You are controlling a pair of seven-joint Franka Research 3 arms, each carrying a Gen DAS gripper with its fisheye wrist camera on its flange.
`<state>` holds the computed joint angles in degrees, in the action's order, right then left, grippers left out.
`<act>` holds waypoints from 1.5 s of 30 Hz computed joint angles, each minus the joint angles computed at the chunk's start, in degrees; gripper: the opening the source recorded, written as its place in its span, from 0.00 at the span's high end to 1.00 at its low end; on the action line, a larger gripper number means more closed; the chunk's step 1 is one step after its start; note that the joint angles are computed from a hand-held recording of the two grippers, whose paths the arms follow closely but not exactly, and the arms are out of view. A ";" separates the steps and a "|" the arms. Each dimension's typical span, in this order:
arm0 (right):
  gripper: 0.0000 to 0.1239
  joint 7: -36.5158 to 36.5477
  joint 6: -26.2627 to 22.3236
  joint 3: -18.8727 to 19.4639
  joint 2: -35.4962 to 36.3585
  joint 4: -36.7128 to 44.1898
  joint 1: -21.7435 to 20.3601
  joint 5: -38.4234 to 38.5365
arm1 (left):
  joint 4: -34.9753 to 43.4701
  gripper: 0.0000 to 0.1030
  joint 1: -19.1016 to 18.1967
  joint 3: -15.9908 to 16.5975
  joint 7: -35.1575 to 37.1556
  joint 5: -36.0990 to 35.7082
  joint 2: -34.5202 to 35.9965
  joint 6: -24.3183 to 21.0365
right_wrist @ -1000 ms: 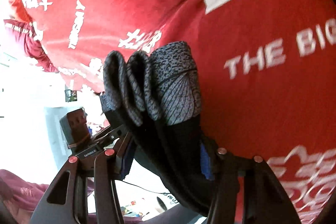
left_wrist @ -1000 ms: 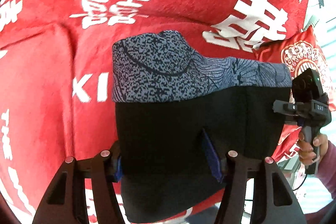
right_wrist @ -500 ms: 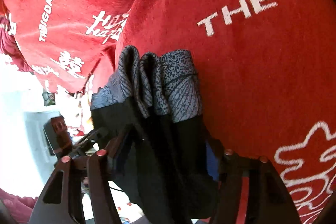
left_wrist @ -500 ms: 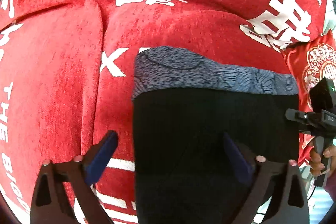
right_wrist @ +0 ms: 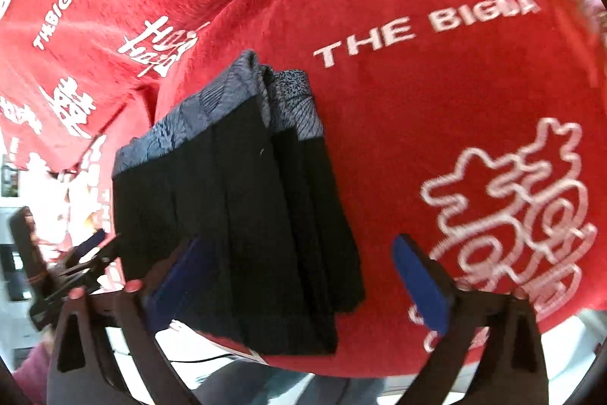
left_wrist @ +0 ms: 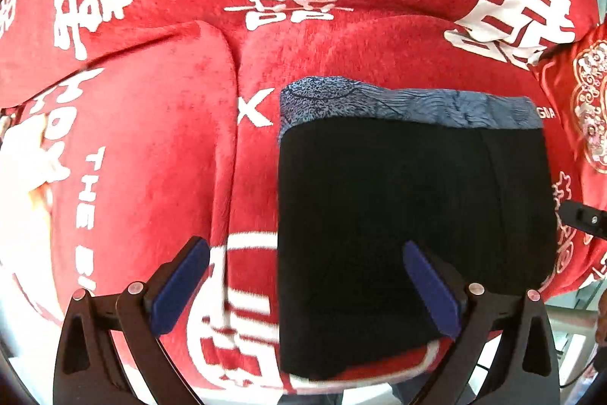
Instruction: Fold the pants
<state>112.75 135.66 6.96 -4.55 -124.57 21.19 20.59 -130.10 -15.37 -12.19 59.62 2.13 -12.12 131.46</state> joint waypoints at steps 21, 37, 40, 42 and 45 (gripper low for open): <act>0.17 19.21 -22.80 6.34 -8.93 11.39 4.21 -17.01 | 3.76 0.01 -3.31 0.10 2.26 -1.17 -15.28 -17.24; 0.17 12.51 -29.70 5.22 -10.33 17.63 3.98 -16.65 | 12.75 0.01 -3.44 -3.49 -5.80 3.10 -12.59 -25.61; 0.17 10.81 -30.35 5.11 -10.56 18.02 3.42 -16.55 | 14.43 0.01 -3.73 -4.03 -7.54 3.96 -11.90 -26.52; 0.17 9.78 -30.92 4.89 -10.43 18.35 3.14 -15.97 | 15.17 0.01 -3.96 -4.04 -8.38 3.97 -11.53 -27.23; 0.17 8.62 -31.54 4.73 -10.12 18.64 2.83 -15.16 | 15.65 0.01 -4.25 -4.21 -9.69 4.09 -11.48 -28.05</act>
<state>121.37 104.11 11.68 -14.67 -105.93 24.02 5.43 -114.45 -19.62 -16.40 49.92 6.22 -23.59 103.41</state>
